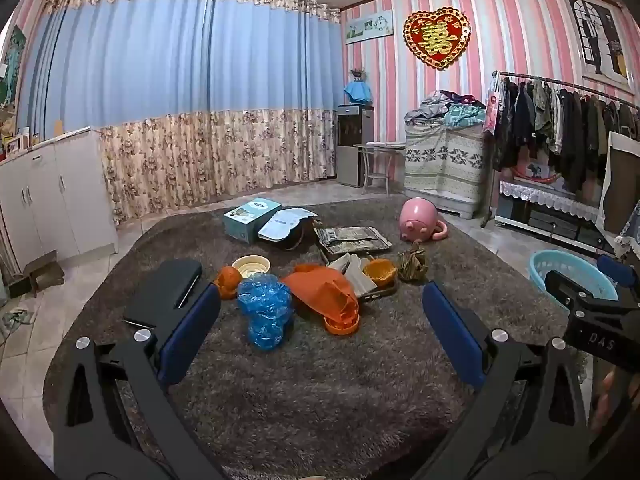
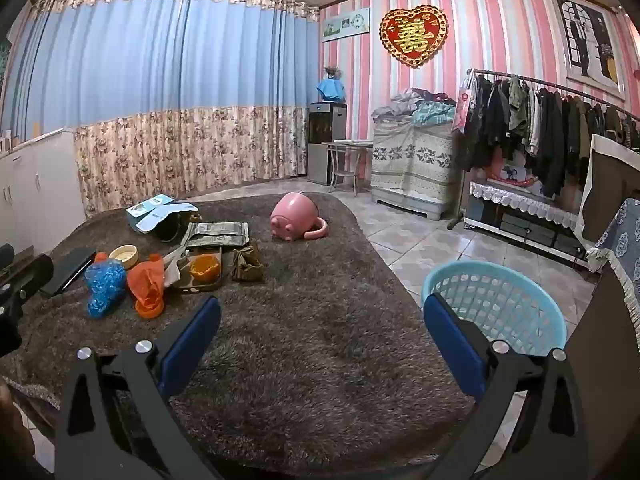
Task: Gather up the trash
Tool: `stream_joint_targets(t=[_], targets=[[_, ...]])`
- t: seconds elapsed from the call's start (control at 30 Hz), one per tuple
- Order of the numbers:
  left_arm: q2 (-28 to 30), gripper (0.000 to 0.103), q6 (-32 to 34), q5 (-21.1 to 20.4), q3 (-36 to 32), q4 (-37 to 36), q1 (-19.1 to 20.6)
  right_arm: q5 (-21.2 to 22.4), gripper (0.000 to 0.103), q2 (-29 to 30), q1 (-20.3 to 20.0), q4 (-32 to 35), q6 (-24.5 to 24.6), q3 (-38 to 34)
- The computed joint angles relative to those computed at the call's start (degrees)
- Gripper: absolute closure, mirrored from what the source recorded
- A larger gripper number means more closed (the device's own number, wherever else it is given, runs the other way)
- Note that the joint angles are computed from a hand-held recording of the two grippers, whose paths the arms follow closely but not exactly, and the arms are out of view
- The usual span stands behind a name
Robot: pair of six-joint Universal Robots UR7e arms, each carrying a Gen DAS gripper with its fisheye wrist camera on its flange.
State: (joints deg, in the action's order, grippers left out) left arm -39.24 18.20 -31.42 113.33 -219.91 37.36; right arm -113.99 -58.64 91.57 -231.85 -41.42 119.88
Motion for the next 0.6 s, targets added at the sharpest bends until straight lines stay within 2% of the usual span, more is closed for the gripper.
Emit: stream_joint_targets(t=[0.2, 0.23, 0.33, 0.6], targets=[[0.1, 0.005, 0.9, 0.6, 0.5, -1.5, -0.4, -0.1, 0.004, 0.0, 0.0, 0.0, -0.3, -0.1], [-0.1, 0.005, -0.5, 0.2, 0.0, 0.8, -0.1, -0.1, 0.004, -0.1, 0.0, 0.0, -0.3, -0.1], [-0.4, 0.005, -1.4, -0.1, 0.1, 1.7, 0.0, 0.0, 0.004, 0.0, 0.1, -0.5, -0.4, 0.0], [0.1, 0.005, -0.8, 0.3, 0.3, 0.5, -0.3, 0.3, 0.004, 0.0, -0.1, -0.4, -0.5, -0.1]])
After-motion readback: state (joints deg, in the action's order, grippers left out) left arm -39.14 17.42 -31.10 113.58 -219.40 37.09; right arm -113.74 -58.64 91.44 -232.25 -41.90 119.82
